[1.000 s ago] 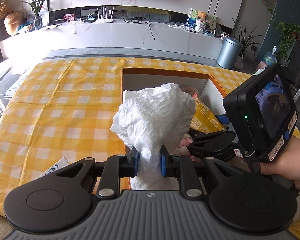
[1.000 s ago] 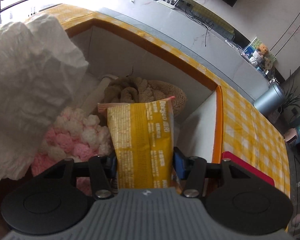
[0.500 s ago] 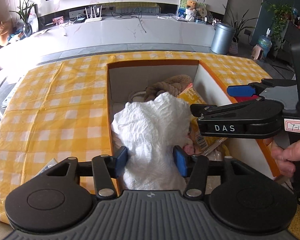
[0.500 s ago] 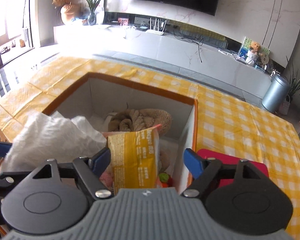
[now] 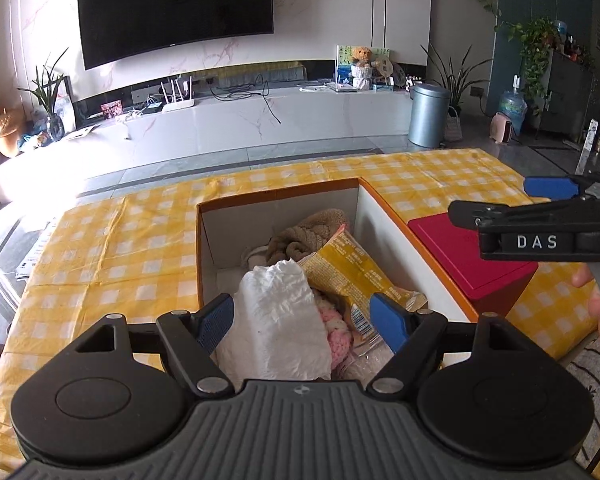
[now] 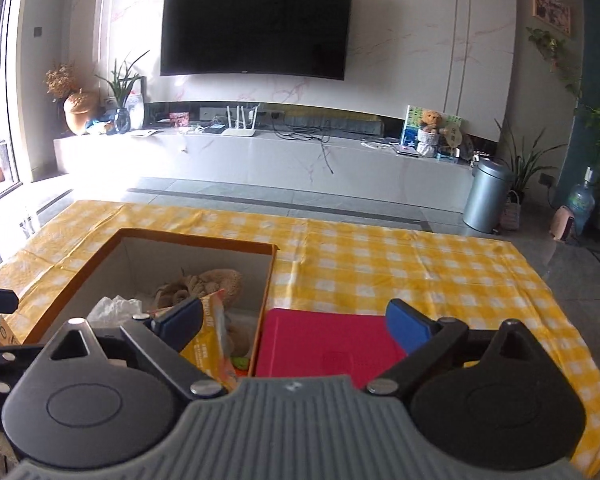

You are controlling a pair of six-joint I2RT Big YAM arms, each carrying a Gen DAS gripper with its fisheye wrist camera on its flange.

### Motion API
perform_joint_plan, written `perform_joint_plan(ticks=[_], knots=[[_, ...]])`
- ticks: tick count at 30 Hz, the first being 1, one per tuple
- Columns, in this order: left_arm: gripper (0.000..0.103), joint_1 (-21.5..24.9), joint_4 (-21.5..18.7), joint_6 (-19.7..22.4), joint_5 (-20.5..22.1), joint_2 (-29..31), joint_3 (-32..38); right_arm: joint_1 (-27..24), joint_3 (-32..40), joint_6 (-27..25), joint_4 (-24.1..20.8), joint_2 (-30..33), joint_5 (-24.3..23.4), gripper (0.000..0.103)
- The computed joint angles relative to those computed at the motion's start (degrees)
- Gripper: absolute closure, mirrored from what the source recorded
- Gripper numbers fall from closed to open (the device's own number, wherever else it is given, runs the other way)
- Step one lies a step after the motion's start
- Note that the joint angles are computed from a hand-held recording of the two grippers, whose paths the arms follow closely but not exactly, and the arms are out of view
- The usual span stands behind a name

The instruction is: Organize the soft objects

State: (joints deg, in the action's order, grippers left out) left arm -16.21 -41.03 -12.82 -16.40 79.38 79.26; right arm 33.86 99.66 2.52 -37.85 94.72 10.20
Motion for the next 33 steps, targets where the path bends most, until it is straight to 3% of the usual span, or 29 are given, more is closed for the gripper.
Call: perform_joint_plan(ticks=[4, 7, 10, 14, 19, 23, 33], knots=[[0.011, -1.1, 9.8, 0.6, -1.9, -1.5, -3.8, 0.1, -2.4, 1.8, -0.1, -1.2, 3.5, 0.006], [0.007, -1.7, 16.5, -1.2, -3.3, -2.1, -5.9, 0.4, -3.8, 3.5, 0.1, -1.6, 6.9, 0.006], [0.006, -2.5, 20.7, -1.9, -6.4, -1.8, -6.7, 0.5, -4.3, 2.8, 0.7, -1.8, 6.4, 0.006], [0.006, -3.1, 21.1, -0.6, -9.3, -0.5, -6.1, 1.2, -6.1, 1.2, 3.0, -3.0, 4.9, 0.006], [0.005, -4.6, 25.3, -0.9, -17.8, 0.1, -7.8, 2.2, -7.0, -0.7, 3.9, -3.7, 3.1, 0.006], [0.005, -4.6, 23.9, 0.3, -17.4, 0.4, -7.4, 2.6, -7.3, -0.8, 4.5, -4.2, 2.2, 0.006], [0.005, -3.9, 21.0, -4.4, -16.2, 0.1, -7.1, 2.8, -8.5, -4.3, 6.7, -5.3, 0.5, 0.006]])
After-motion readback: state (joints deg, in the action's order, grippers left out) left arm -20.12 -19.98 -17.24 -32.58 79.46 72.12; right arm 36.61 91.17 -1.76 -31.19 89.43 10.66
